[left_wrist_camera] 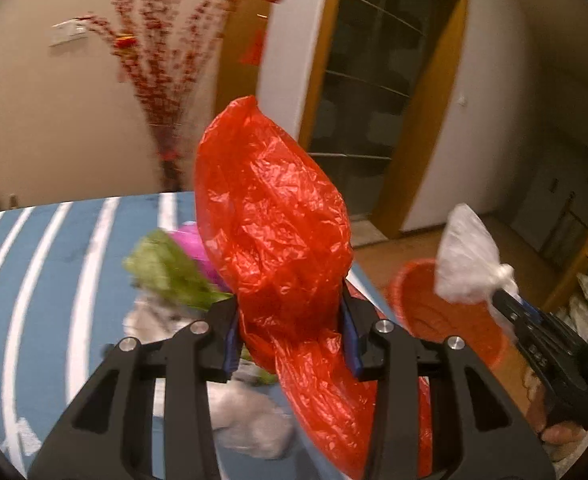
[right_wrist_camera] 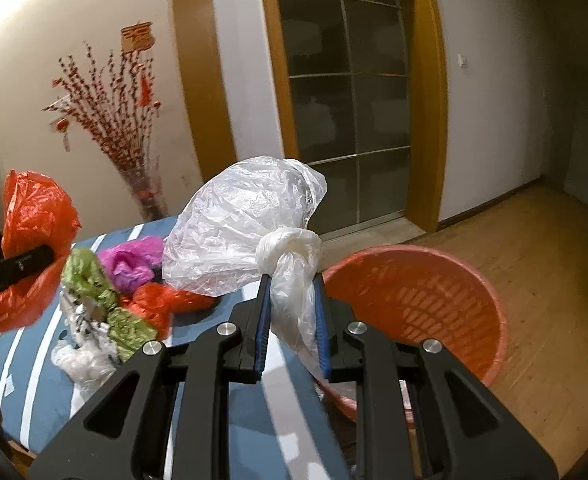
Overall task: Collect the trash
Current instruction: 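Carry both bags over the orange basket and open both tools to drop them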
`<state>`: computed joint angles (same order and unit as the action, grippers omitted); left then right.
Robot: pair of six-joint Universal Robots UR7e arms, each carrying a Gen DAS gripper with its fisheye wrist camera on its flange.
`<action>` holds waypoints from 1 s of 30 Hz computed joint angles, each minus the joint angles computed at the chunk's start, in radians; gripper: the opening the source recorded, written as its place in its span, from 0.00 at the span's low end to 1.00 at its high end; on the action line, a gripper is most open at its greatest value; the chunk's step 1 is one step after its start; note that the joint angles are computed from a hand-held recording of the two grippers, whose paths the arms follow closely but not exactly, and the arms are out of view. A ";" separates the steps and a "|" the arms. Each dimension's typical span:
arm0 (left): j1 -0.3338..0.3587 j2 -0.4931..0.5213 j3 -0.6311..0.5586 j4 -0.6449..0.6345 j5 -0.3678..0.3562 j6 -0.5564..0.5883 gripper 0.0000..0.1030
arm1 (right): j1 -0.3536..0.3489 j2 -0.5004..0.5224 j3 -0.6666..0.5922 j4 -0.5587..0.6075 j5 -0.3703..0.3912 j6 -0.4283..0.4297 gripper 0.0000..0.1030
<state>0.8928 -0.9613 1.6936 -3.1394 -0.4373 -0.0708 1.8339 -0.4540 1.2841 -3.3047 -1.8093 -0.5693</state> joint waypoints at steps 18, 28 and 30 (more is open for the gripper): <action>0.062 0.165 -0.190 0.151 -0.226 -0.026 0.40 | -0.059 -0.017 -0.020 -0.040 -0.040 0.073 0.19; 0.077 0.267 -0.304 0.206 -0.308 -0.015 0.40 | -0.091 -0.024 -0.036 -0.034 -0.056 0.116 0.19; 0.083 0.289 -0.332 0.219 -0.323 -0.011 0.40 | -0.097 -0.022 -0.045 -0.028 -0.060 0.121 0.19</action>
